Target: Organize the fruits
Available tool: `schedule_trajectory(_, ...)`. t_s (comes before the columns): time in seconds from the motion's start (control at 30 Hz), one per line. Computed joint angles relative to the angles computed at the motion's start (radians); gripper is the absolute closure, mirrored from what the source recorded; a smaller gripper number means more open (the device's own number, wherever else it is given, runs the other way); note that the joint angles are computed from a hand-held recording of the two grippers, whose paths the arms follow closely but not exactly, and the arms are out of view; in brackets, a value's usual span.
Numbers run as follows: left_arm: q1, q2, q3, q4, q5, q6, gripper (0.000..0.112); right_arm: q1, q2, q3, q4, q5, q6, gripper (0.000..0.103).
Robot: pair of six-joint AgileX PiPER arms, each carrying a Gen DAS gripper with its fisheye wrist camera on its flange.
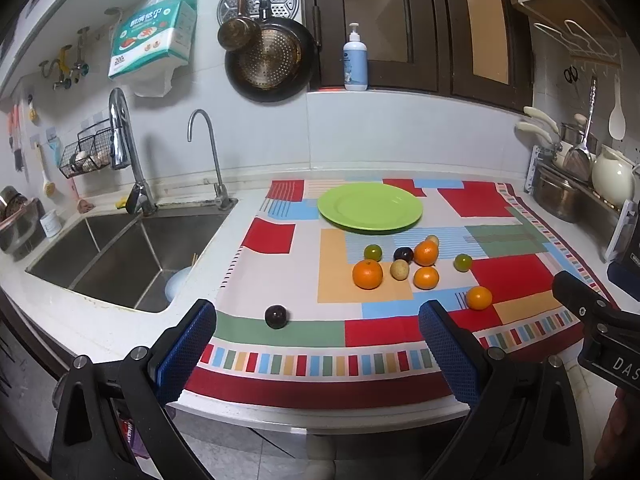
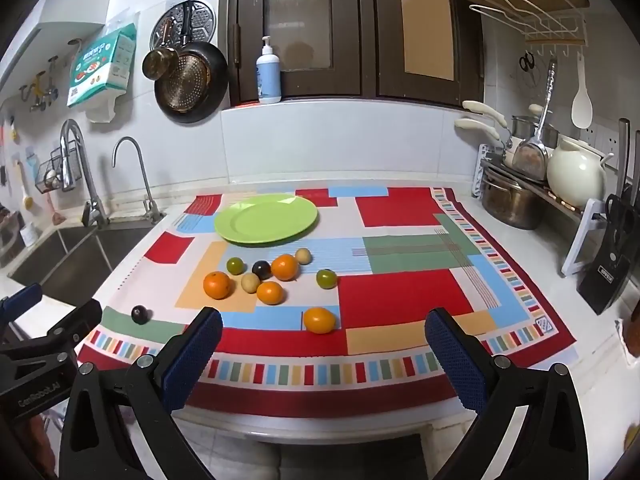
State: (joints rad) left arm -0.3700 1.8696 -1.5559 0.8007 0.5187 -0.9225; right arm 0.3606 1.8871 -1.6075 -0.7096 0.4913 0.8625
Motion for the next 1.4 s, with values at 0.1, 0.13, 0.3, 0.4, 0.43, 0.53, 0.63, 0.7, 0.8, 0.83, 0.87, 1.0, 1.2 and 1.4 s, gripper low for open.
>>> schedule_trajectory(0.1,-0.001,0.001,0.000,0.006,-0.002,-0.006,0.009,-0.003,0.005,-0.007,0.009,0.002,-0.008,0.001)
schedule_trajectory(0.13,-0.002,0.003,-0.001,0.006,-0.003,-0.006,0.009,-0.002,0.004,-0.002,0.000,-0.001,0.002,0.001)
schedule_trajectory(0.3,-0.003,0.003,-0.001,0.010,-0.004,-0.009,0.009,-0.002,0.006,-0.001,-0.004,-0.001,0.007,0.001)
schedule_trajectory(0.4,-0.003,0.006,-0.007,0.006,-0.001,-0.005,0.009,-0.003,0.005,0.002,-0.006,-0.004,0.008,0.001)
schedule_trajectory(0.43,-0.003,0.003,-0.002,0.007,-0.003,-0.007,0.009,-0.003,0.004,0.003,-0.005,-0.006,0.007,0.001)
schedule_trajectory(0.53,-0.005,0.003,-0.002,0.015,-0.002,-0.016,0.009,-0.002,0.005,0.003,-0.009,-0.005,0.012,0.001)
schedule_trajectory(0.63,-0.005,0.003,-0.003,0.017,-0.002,-0.017,0.009,-0.001,0.005,0.001,-0.010,-0.003,0.012,0.001)
schedule_trajectory(0.7,-0.005,0.002,-0.001,0.017,-0.003,-0.018,0.009,-0.001,0.005,0.002,-0.014,-0.005,0.015,0.001)
schedule_trajectory(0.8,-0.005,0.002,0.001,0.018,-0.005,-0.019,0.009,0.000,0.005,0.002,-0.014,-0.003,0.016,0.001)
schedule_trajectory(0.83,-0.005,0.000,0.002,0.019,-0.005,-0.020,0.009,0.000,0.005,0.002,-0.015,-0.004,0.017,0.001)
schedule_trajectory(0.87,-0.005,0.000,0.002,0.019,-0.005,-0.020,0.009,0.001,0.005,0.004,-0.019,-0.005,0.021,0.001)
schedule_trajectory(1.0,-0.006,-0.001,0.003,0.020,-0.004,-0.022,0.009,0.000,0.005,0.005,-0.016,-0.005,0.018,0.001)
schedule_trajectory(1.2,-0.005,-0.002,0.006,0.023,-0.006,-0.025,0.009,0.000,0.004,0.007,-0.018,-0.007,0.017,0.001)
schedule_trajectory(1.4,-0.004,-0.008,0.014,0.033,-0.016,-0.035,0.009,0.003,0.001,0.013,-0.029,-0.009,0.029,0.001)
